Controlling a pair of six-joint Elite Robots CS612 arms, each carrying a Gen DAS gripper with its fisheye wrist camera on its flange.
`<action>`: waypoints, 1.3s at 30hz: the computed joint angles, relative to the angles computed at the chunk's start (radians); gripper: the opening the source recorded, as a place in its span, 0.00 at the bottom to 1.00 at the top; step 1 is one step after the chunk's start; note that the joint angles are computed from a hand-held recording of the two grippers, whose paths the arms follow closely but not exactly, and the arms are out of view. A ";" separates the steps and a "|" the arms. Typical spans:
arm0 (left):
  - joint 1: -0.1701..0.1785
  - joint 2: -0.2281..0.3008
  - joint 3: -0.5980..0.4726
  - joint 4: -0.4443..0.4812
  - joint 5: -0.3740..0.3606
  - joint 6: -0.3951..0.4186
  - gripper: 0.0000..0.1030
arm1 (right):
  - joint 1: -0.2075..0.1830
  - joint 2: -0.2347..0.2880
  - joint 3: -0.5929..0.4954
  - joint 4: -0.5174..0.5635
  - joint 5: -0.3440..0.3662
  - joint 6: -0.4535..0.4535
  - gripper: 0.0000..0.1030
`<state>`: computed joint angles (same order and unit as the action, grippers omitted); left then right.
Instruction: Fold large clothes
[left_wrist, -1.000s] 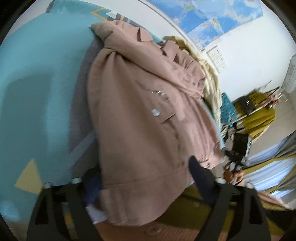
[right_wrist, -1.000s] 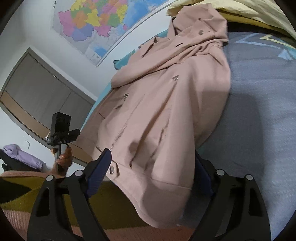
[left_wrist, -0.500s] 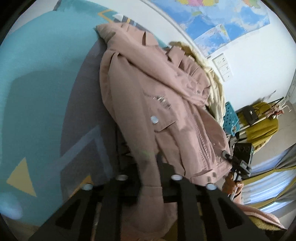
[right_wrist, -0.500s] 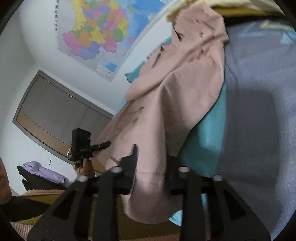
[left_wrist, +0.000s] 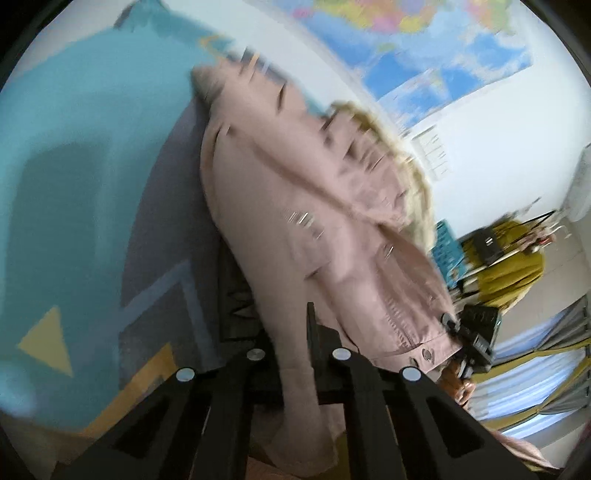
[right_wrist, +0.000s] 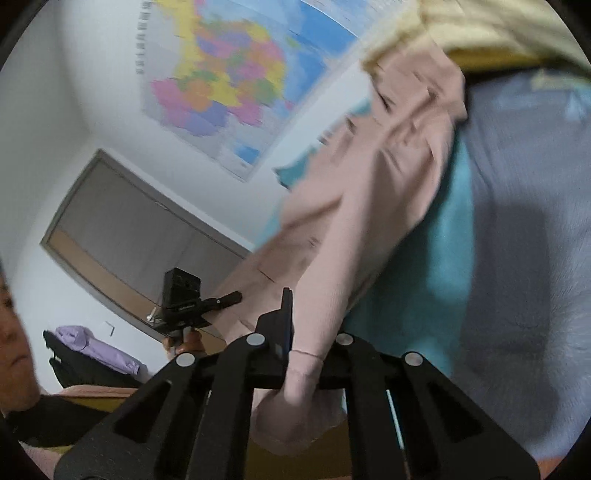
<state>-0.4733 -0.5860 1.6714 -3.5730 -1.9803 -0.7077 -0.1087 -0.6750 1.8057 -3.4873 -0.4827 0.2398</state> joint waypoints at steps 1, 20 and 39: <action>0.001 -0.012 0.018 -0.046 0.004 -0.003 0.04 | -0.002 -0.011 0.010 -0.023 0.007 0.000 0.07; 0.028 -0.077 0.005 -0.027 -0.012 0.021 0.04 | -0.007 -0.074 -0.011 -0.103 -0.007 0.102 0.07; 0.089 0.133 -0.664 0.805 0.050 0.126 0.06 | 0.019 0.139 -0.546 0.423 -0.281 0.248 0.09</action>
